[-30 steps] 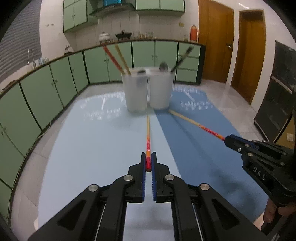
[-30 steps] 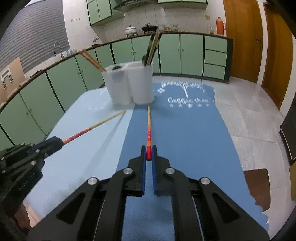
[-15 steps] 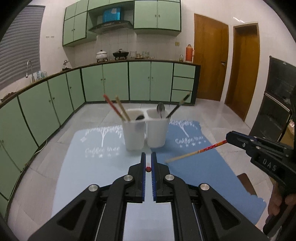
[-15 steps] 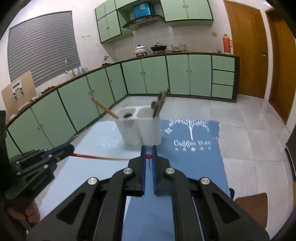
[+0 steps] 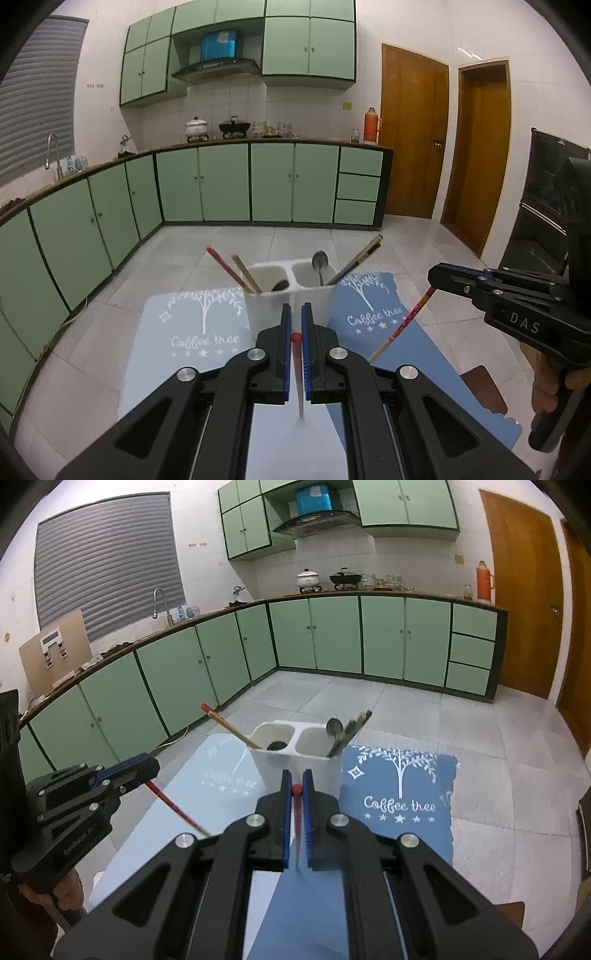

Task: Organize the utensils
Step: 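Lift both red-patterned chopsticks and carry them above the white holder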

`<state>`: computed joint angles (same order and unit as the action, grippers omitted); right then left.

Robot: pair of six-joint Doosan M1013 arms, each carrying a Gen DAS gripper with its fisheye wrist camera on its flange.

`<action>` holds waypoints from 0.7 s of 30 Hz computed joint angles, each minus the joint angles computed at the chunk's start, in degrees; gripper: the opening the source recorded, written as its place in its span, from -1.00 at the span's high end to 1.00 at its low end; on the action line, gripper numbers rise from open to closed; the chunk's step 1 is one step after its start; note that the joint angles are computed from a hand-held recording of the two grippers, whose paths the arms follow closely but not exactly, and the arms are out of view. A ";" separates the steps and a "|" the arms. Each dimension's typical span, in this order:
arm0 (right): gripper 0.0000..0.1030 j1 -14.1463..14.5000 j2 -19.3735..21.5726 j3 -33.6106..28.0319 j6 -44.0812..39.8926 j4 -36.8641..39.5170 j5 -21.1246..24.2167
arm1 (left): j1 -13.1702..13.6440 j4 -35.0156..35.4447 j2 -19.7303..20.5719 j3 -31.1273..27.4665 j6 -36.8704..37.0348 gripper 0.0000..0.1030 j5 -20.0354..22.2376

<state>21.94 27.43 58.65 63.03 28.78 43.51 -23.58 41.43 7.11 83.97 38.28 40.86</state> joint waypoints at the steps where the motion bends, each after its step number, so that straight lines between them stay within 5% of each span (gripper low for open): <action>1: 0.91 -0.02 0.21 -0.55 -0.10 -0.09 0.26 | 0.12 0.15 0.08 -0.28 0.10 0.90 -0.07; 16: 0.91 -1.85 5.49 -14.62 -2.95 7.28 7.37 | 1.60 3.06 1.63 -6.55 2.68 0.90 -2.63; 21: 0.91 -1.94 7.73 -20.76 -2.64 6.57 6.64 | 1.82 8.44 2.98 -10.38 0.84 0.90 -4.24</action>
<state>20.00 35.16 37.90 60.39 35.35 50.15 -21.76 49.87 10.09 73.60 39.12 36.63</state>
